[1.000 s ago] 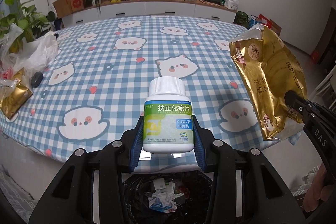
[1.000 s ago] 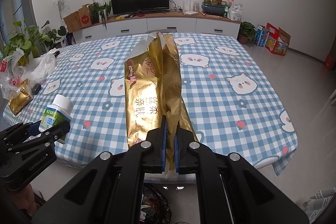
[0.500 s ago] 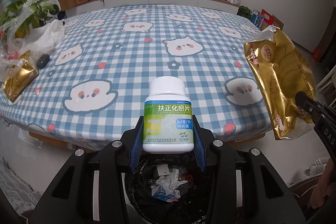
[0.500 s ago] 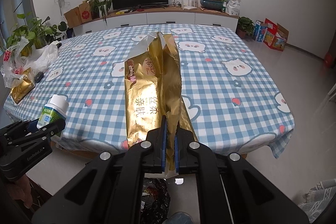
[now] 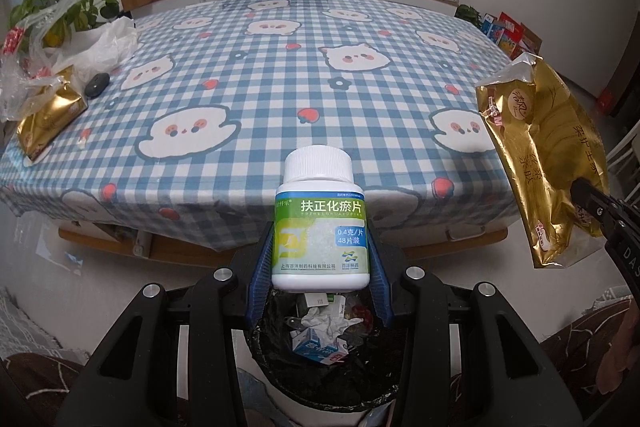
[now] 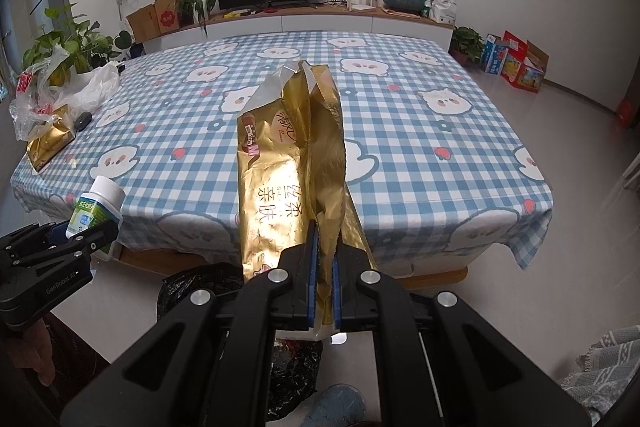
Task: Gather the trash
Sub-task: 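Lift and carry the gold bag and pill bottle with both grippers toward the bin, then open the left gripper to drop the pill bottle into the black bin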
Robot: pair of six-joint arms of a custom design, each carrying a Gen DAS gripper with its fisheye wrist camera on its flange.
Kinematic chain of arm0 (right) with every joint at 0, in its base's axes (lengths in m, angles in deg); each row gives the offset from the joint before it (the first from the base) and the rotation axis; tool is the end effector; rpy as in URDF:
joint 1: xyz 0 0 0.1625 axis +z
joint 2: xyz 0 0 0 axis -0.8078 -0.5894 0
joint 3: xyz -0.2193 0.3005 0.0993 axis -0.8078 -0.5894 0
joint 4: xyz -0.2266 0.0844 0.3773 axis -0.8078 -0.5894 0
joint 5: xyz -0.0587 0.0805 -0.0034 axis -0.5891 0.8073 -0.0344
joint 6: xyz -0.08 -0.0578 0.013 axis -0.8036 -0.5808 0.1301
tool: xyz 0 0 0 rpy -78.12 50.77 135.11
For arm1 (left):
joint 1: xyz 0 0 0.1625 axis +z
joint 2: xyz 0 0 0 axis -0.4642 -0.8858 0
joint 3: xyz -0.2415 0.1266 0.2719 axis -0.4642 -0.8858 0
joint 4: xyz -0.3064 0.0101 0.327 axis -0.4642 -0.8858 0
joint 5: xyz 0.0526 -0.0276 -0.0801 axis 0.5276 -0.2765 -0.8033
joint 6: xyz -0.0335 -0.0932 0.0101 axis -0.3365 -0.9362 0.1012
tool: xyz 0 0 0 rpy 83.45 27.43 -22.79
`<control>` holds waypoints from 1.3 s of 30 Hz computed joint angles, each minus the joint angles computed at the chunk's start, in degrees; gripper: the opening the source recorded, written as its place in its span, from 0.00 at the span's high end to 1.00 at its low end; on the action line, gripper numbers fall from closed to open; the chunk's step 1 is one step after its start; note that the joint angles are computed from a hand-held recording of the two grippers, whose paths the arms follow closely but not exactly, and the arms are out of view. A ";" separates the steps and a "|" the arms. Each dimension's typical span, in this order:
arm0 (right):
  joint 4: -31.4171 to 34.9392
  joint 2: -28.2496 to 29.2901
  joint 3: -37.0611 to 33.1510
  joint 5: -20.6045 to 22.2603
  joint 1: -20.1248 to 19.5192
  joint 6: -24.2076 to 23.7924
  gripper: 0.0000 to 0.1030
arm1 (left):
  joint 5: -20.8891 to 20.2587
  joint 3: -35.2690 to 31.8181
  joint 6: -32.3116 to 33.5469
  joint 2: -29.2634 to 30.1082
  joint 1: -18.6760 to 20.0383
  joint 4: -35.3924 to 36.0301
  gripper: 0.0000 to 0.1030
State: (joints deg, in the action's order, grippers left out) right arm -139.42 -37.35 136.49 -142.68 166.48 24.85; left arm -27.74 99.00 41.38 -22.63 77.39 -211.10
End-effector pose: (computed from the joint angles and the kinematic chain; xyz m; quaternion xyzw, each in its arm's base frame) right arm 0.3260 -0.6200 0.2148 0.1675 -0.8651 0.3241 0.3443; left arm -0.2499 -0.6234 0.2813 0.1081 0.8887 -0.2837 0.3435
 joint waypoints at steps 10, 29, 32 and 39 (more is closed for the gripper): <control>-1.18 -3.18 7.10 -0.76 0.10 1.39 0.96 | -0.24 5.24 -3.78 -2.97 -1.28 1.62 0.60; 1.69 -2.88 11.12 -0.47 -3.20 5.77 0.96 | -2.02 9.37 -5.80 -1.58 1.00 2.39 0.60; 2.79 -2.23 10.51 -0.54 -4.00 6.29 0.96 | -2.87 8.81 -5.87 -0.22 2.30 2.80 0.60; 5.58 -0.79 8.83 -0.43 -5.33 7.45 0.96 | -4.72 7.48 -4.54 3.05 4.31 1.85 0.60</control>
State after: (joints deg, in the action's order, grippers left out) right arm -133.84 -38.14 145.32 -143.11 161.15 32.29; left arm -32.46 106.48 36.84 -19.58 81.70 -209.25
